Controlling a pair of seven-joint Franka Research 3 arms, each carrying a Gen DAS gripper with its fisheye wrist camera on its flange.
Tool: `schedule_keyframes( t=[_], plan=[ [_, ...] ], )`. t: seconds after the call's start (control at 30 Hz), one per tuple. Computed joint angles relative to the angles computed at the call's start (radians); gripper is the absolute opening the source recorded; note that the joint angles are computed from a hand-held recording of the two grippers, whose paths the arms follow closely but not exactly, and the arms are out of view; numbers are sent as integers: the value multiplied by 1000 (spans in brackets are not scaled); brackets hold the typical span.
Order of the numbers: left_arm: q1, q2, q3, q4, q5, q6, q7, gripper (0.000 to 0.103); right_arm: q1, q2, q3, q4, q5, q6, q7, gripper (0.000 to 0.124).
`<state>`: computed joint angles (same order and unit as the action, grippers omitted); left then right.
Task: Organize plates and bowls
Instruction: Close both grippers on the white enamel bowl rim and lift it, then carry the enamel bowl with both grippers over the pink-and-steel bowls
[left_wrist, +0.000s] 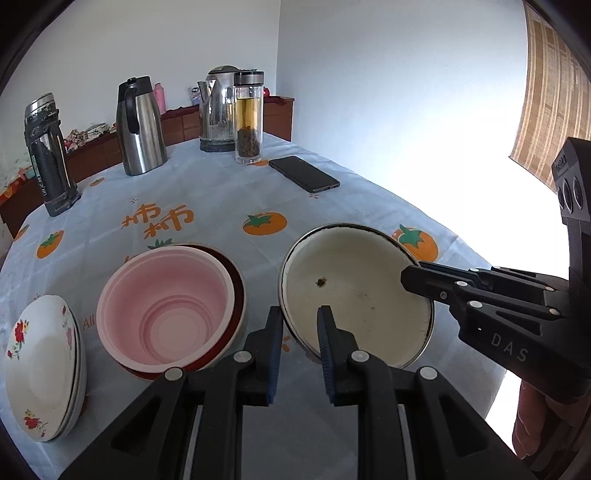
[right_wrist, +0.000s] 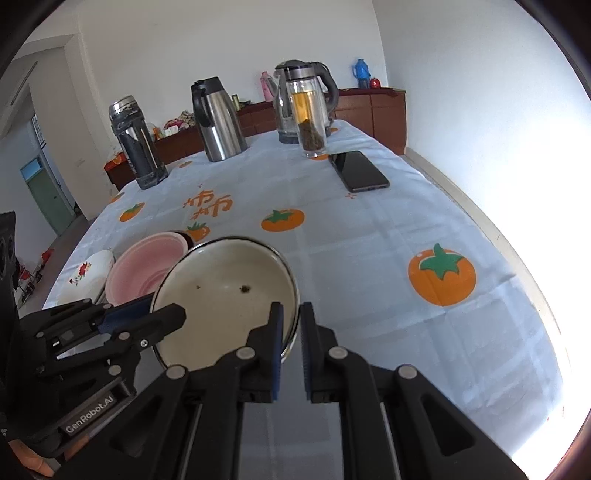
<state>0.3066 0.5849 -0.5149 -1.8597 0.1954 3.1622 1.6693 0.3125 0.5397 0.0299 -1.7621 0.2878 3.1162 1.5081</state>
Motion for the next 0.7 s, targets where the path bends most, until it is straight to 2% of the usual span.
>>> schedule_keyframes(
  t=[0.17,0.7],
  plan=[
    [35,-22,-21,-21,5,29,-5,21,37,-6,-29,17,-18,-3,14,9],
    [98,-56,-23,-52,98,88,-113,21,124,29,-96,116,-104,-43,67,9]
  ],
)
